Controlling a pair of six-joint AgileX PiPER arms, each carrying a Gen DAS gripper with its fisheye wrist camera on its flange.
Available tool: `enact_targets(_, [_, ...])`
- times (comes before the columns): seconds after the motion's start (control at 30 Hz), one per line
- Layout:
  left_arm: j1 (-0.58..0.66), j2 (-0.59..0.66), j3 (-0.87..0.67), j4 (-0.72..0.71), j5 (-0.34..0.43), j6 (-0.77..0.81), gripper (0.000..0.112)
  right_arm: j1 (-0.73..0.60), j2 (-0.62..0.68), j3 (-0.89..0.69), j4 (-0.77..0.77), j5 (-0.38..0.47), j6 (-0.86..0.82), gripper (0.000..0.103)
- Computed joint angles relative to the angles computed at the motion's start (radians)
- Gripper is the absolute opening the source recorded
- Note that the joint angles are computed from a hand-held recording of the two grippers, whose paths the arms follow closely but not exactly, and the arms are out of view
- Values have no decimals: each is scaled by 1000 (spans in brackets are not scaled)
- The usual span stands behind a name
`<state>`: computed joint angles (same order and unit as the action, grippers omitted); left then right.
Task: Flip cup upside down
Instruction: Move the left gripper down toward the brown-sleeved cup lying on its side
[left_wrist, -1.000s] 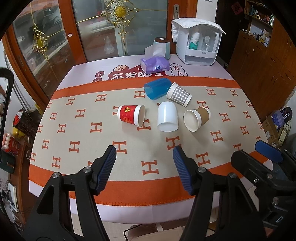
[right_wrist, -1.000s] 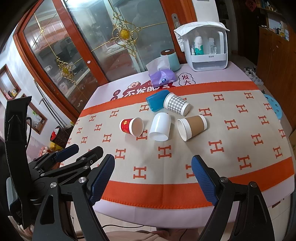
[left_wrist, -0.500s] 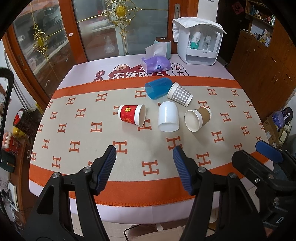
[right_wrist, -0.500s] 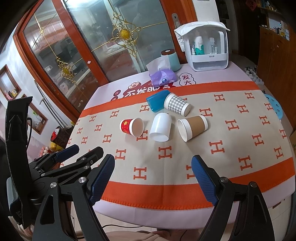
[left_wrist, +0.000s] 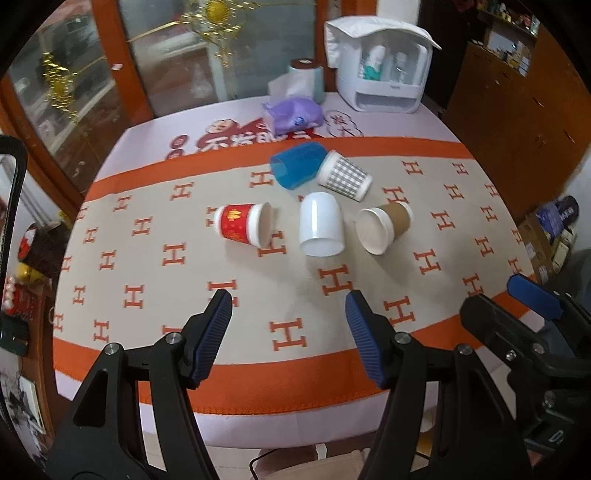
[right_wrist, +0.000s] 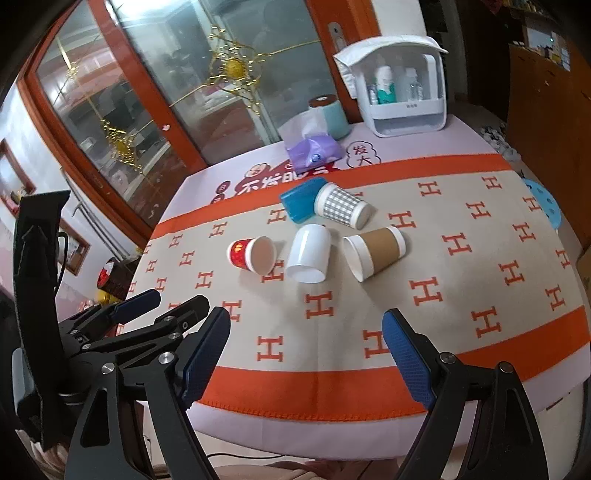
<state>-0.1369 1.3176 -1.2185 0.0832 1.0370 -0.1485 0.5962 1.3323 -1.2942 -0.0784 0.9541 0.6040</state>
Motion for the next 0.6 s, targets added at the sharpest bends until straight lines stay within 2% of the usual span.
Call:
enact_targets(0.3, [-72,206,-172,-30,6,126,61,-227,41,40,138,-56,-151,84])
enact_targets(0.6, [-134,529,-537,-69,135,303,61,-488,208,21,362,-121,-381,73])
